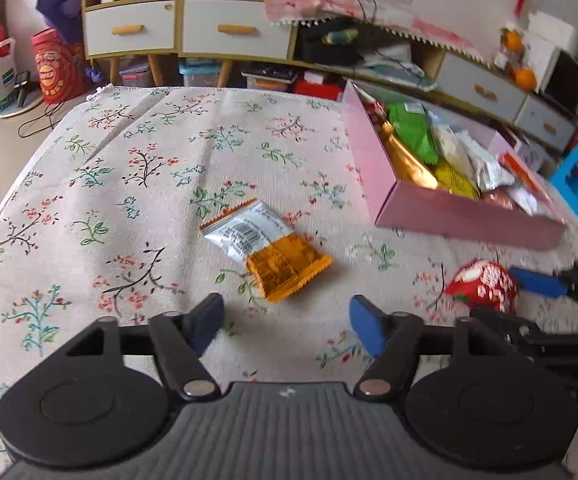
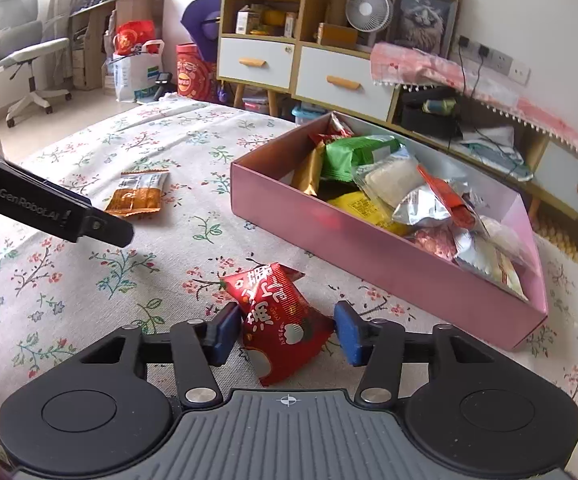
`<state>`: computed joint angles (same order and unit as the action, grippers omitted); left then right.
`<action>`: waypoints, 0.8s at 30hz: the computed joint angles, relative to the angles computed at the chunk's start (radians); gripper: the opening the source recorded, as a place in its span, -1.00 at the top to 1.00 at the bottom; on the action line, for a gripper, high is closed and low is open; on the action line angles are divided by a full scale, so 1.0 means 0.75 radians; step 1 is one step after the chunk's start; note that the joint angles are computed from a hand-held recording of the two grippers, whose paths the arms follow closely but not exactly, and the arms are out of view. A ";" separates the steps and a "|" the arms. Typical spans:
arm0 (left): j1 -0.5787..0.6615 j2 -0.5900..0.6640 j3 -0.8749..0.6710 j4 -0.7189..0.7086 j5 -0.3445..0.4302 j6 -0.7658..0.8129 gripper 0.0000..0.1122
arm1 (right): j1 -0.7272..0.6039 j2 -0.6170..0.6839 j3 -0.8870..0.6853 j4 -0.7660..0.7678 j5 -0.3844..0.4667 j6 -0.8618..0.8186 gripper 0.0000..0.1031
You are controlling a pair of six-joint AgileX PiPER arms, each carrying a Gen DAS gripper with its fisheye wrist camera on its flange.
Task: Organize snacks
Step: 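Grasp the orange wafer packet with the left tool while the right tool grasps the red candy bag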
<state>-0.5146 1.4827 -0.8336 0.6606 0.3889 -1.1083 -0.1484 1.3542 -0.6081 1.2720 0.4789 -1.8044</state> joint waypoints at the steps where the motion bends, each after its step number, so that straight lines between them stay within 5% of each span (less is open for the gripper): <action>1: -0.008 0.018 -0.014 0.045 0.010 -0.065 -0.28 | -0.006 0.003 -0.005 -0.010 0.007 0.019 0.07; 10: -0.103 0.233 -0.237 0.322 0.275 -0.534 -0.32 | -0.015 -0.007 -0.008 -0.058 0.001 0.077 0.07; 14: -0.164 0.297 -0.319 0.342 0.446 -0.516 0.07 | -0.026 -0.002 -0.018 -0.076 -0.001 0.104 0.07; 20: -0.139 0.236 -0.278 0.266 0.386 -0.405 0.33 | -0.064 0.005 -0.062 -0.199 0.035 0.270 0.07; 24: -0.121 0.171 -0.206 0.210 0.286 -0.276 0.34 | -0.079 0.003 -0.081 -0.295 0.024 0.390 0.07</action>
<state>-0.6053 1.6108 -0.9881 0.8178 0.6035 -1.3154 -0.2078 1.3568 -0.6685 1.0509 0.4971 -1.5118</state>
